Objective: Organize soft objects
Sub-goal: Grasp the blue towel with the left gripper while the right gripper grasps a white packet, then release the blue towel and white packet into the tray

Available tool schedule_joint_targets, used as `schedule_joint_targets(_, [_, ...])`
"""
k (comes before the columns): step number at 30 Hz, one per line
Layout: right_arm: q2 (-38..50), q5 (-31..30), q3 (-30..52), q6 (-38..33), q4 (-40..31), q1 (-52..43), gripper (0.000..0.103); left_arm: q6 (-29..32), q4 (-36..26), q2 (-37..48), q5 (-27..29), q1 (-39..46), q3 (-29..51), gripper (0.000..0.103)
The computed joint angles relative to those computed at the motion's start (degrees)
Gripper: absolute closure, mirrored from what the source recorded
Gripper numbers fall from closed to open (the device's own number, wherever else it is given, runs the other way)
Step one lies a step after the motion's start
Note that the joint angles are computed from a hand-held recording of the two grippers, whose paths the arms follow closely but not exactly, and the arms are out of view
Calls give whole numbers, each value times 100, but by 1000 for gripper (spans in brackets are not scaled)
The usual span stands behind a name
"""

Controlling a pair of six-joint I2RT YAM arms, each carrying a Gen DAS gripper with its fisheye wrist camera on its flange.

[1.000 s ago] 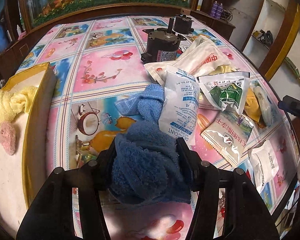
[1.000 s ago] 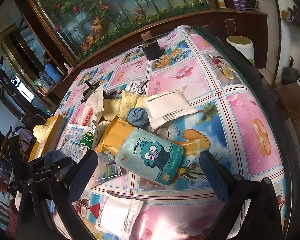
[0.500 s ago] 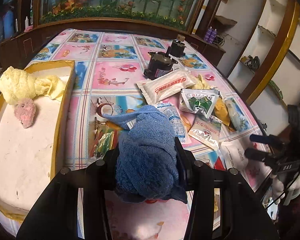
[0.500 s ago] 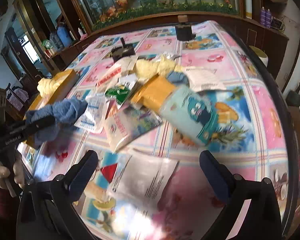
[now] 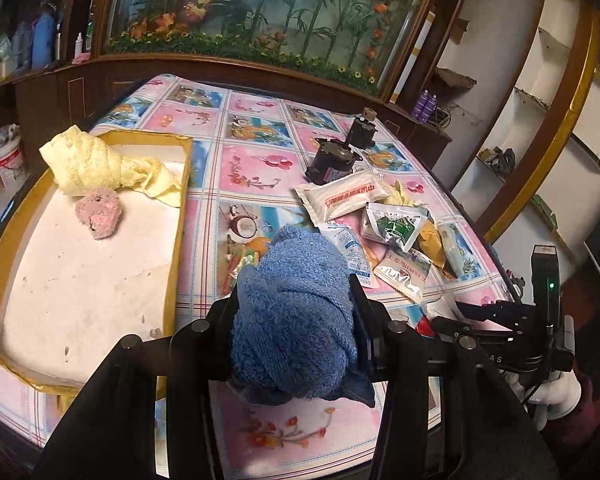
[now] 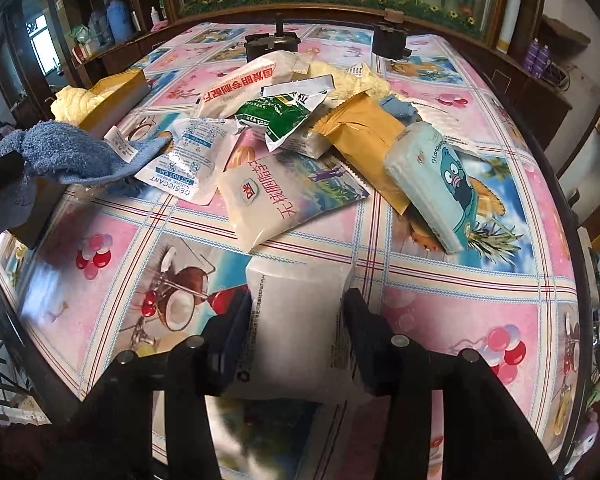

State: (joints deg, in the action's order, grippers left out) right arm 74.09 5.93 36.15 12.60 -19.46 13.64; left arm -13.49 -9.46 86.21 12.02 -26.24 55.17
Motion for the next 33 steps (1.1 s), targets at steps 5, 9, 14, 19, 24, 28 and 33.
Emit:
schedule_joint_targets(5, [-567, -324, -157, 187, -111, 63, 60, -97, 57, -448, 389, 455, -272, 59])
schedule_joint_targets(9, [-806, -406, 111, 322, -245, 445, 60, -178, 60, -865, 669, 831, -408, 59])
schedule_joint_targets(14, [-394, -685, 801, 280, -166, 855, 60, -87, -221, -1279, 915, 1536, -316, 59])
schedule_joint_targets(19, [637, -1192, 1846, 268, 160, 1332, 60, 237, -490, -1074, 694, 2126, 14, 59])
schedule_joint_targets(24, [2061, -1415, 3260, 222, 202, 1801, 60, 430, -495, -251, 520, 2492, 434, 59])
schedule_joint_targets(28, [3285, -1398, 4574, 158, -29, 2053, 60, 544, -455, 608, 331, 2540, 893, 58])
schedule_joint_targets(33, [4659, -1349, 6155, 111, -596, 2229, 59, 626, -793, 1659, 277, 2526, 1691, 57])
